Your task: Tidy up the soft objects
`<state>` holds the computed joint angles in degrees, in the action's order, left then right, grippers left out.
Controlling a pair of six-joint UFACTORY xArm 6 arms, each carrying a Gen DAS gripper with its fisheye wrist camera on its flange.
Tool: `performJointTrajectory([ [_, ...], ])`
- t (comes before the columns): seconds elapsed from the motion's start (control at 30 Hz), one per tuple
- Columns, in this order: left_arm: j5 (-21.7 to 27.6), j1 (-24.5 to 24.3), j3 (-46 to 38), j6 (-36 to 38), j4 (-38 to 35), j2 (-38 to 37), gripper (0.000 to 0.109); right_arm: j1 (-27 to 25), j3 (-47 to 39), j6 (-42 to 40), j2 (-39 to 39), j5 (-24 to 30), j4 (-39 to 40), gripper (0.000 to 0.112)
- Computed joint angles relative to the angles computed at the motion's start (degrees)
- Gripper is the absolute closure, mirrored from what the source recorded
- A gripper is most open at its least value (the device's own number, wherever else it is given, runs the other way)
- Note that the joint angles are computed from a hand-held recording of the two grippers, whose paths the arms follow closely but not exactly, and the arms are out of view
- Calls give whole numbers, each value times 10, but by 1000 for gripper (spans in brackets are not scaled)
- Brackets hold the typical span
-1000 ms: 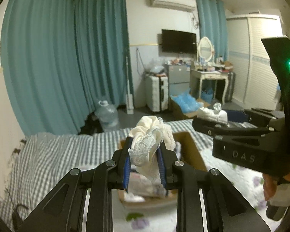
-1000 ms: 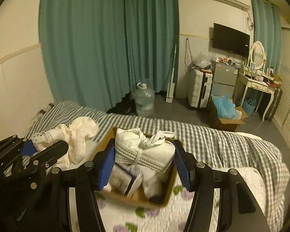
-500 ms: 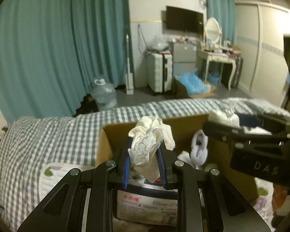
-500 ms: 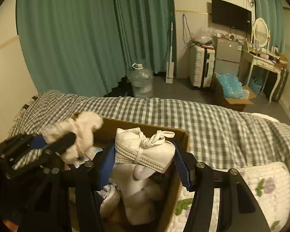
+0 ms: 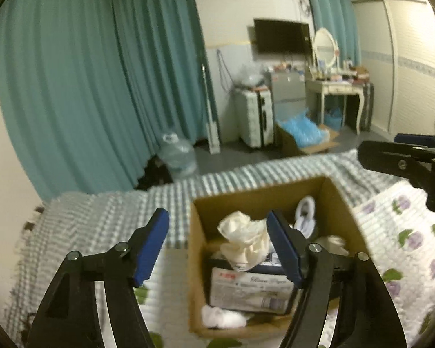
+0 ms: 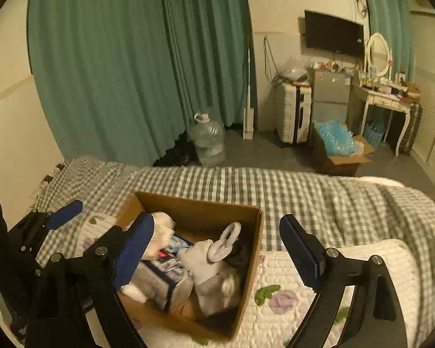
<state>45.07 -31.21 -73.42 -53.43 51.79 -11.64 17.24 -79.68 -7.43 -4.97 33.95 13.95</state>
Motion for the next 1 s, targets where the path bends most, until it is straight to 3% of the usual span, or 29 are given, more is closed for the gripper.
performJointTrajectory([
  [0.2,42,-51,6,-26,42,-102,35,7,17,55,-126,30,-56,17],
  [0.23,63,-74,3,-33,64,-125,25,10,17,62,-145,31,-69,15],
  [0.3,91,-116,7,-66,126,-162,17,21,16,88,-191,34,-119,13],
  [0.5,186,-249,22,-122,239,-247,10,59,10,122,-287,49,-192,10],
  [0.67,215,-304,83,-156,300,-302,10,100,62,175,-353,42,-253,10],
  [0.8,240,-313,126,-175,314,-309,10,120,147,239,-398,8,-310,10],
  [0.9,234,-290,164,-193,307,-314,10,121,222,280,-419,-44,-330,10],
  [1.0,198,-243,214,-222,298,-322,10,113,296,303,-430,-100,-348,10],
])
